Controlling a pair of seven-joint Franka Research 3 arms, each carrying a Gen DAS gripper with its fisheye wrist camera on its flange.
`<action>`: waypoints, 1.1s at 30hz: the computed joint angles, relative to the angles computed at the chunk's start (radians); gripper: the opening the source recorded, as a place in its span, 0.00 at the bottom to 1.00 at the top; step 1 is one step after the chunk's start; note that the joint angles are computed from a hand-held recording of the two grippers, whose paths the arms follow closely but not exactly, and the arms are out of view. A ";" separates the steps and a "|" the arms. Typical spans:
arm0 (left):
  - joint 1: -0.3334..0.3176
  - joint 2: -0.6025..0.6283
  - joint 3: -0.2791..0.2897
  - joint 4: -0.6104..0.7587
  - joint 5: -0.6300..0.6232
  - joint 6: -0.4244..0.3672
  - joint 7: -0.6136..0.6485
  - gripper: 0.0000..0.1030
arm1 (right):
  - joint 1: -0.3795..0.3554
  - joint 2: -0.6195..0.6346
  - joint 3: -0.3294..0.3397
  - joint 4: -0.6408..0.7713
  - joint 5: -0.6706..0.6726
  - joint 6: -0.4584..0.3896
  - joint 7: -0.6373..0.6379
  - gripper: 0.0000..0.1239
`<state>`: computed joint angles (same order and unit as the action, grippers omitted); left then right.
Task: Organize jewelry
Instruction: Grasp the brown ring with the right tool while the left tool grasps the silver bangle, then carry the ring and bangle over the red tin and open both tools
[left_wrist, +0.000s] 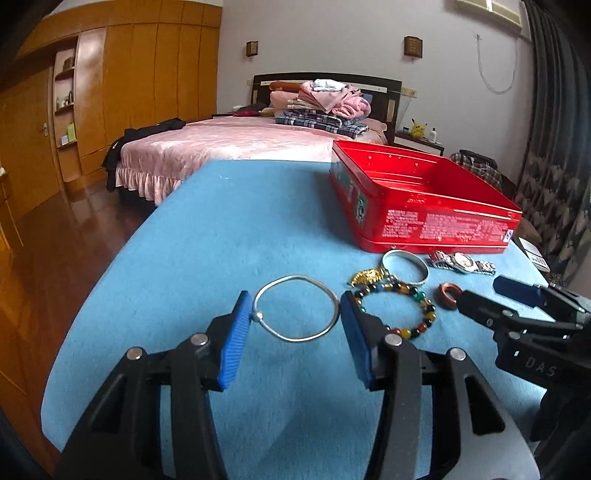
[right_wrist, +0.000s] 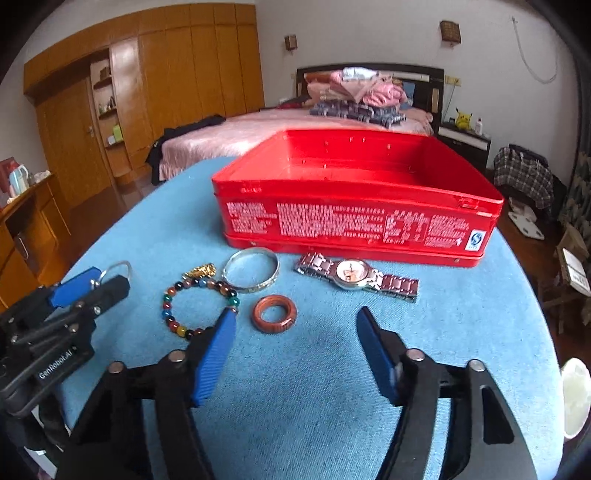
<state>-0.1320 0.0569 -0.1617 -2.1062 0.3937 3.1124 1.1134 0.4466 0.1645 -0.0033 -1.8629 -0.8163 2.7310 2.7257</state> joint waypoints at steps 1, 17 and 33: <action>0.004 0.003 -0.007 0.003 -0.021 0.000 0.016 0.46 | -0.004 0.004 0.004 0.003 0.023 -0.003 -0.017 0.49; -0.005 0.024 -0.015 0.022 -0.051 0.010 0.049 0.46 | 0.024 0.046 -0.007 0.058 0.144 -0.063 -0.139 0.23; -0.032 0.007 -0.014 0.026 0.018 0.023 -0.013 0.46 | -0.041 -0.102 0.028 -0.078 0.028 -0.029 -0.032 0.23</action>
